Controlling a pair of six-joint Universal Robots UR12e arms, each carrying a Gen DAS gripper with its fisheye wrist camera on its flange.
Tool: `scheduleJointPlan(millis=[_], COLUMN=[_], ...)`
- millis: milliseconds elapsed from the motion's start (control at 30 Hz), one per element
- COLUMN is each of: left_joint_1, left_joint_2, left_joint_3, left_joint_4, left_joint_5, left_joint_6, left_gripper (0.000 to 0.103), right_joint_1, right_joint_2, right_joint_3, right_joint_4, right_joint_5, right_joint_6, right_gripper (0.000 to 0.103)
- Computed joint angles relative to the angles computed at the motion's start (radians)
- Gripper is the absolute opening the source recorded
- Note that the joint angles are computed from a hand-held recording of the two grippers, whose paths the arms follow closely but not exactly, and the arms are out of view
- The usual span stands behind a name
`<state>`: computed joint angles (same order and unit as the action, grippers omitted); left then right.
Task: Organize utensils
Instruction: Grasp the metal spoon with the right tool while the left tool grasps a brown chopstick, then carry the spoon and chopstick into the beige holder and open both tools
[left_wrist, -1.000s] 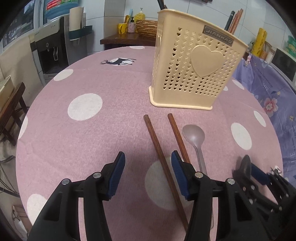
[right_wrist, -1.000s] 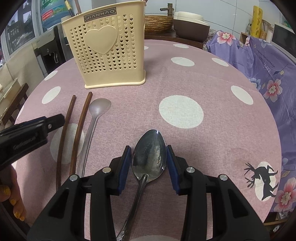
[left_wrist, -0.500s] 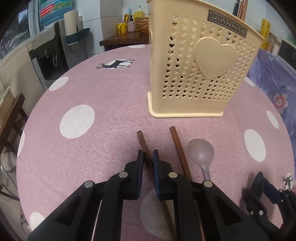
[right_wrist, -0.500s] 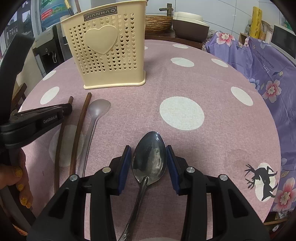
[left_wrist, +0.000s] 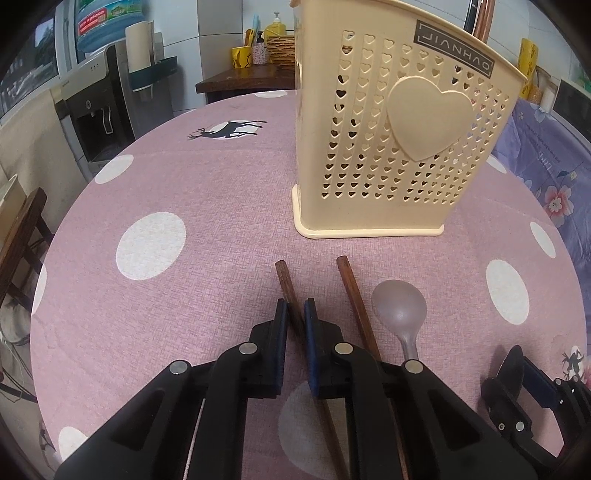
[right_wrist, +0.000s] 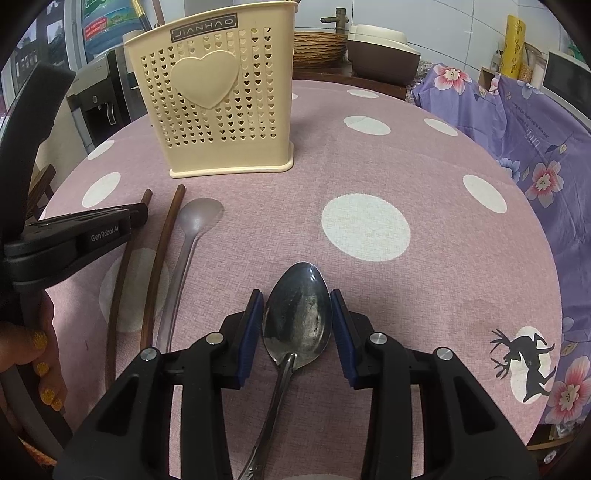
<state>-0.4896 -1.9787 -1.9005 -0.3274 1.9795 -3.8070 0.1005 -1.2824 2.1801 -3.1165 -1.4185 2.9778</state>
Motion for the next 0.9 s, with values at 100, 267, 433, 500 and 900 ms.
scheduleJointPlan(millis=[100,267,433,500,900], left_joint_1=[0.004,0.009,0.013,0.014,0.005], left_joint_2=[0.001,0.007,0.02,0.029,0.121], left_joint_3=[-0.006,-0.017,-0.031,-0.041,-0.12], left_joint_4=[0.018,0.047,0.074,0.094,0.293], left_joint_5=[-0.011,-0.031,-0.039,-0.044,-0.028], left_joint_6=[-0.001,-0.005,-0.008,-0.007,0.045], left_gripper=[0.009,0.007,0.007,0.007,0.007], right_joint_1=[-0.002,-0.009,-0.014,-0.017,-0.066], right_joint_2=[0.002,0.001,-0.002,-0.005,-0.058], right_joint_3=[0.0,0.003,0.008,0.011,0.035], right_joint_4=[-0.005,-0.01,-0.031,-0.042,-0.127], right_joint_5=[0.008,0.036,0.057,0.066,0.189], right_joint_6=[-0.003,-0.008,-0.007,-0.005,0.011], right_gripper=[0.037,0.037,0.037,0.037,0.037])
